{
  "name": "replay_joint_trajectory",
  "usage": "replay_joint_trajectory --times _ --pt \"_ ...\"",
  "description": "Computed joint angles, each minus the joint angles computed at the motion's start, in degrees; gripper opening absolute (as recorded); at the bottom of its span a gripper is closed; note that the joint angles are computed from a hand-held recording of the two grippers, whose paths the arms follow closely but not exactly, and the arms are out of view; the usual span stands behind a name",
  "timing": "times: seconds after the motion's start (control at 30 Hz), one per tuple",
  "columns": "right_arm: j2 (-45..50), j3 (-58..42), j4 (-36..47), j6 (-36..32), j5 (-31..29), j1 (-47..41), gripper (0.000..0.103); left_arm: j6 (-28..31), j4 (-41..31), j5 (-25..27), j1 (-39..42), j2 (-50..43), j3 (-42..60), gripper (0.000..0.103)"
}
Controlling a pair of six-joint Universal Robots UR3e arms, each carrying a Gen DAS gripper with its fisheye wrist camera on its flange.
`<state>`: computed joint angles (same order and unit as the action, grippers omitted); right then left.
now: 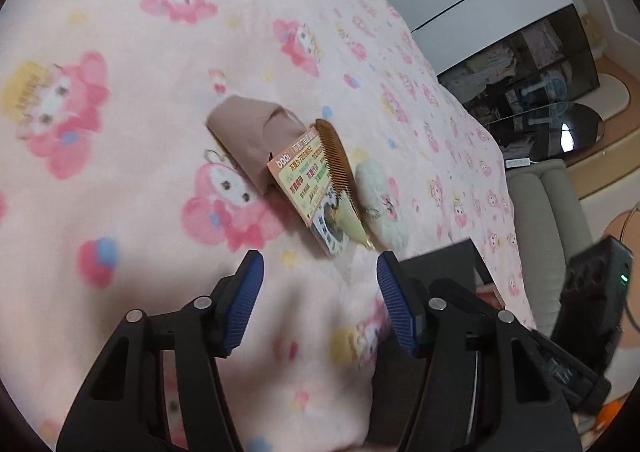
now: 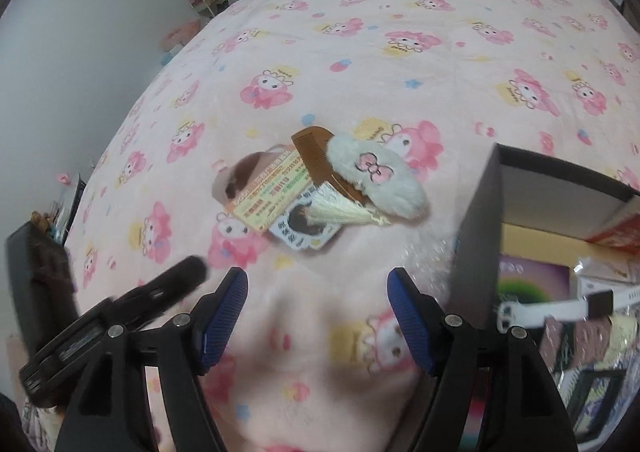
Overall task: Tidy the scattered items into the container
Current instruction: 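Grasp the printed card with cartoon sticker using the left gripper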
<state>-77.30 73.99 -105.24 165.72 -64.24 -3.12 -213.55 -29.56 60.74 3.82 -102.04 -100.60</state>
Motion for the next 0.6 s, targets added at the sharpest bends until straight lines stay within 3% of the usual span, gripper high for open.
replay_joint_trajectory --times 0.13,0.2,0.27,0.3,0.47,0.6 --pt "2.9 -1.7 -3.1 2.3 -1.6 0.9 0.07 -3.0 2.6 -1.3 -0.9 -9.3 5.7 0.059" --pt "3.4 -1.7 -4.5 2.8 -2.1 1.0 0.07 -4.5 2.9 -2.7 -0.8 -13.3 8.4 0.048" --pt "3.6 -1.5 -5.8 3.0 -3.1 1.4 0.07 -5.5 4.0 -5.1 -0.4 -15.5 8.9 0.015" --pt "3.8 -1.6 -5.9 2.6 -3.3 1.6 0.07 -6.1 4.8 -6.0 -0.2 -15.8 8.4 0.009" --pt "3.6 -2.1 -4.1 0.7 -2.7 1.8 0.07 -5.5 8.4 -4.1 0.9 -6.9 -1.8 0.003" --pt "3.2 -3.7 1.7 -2.6 0.7 1.3 0.07 -1.5 7.2 -5.0 5.2 7.7 -16.2 0.003"
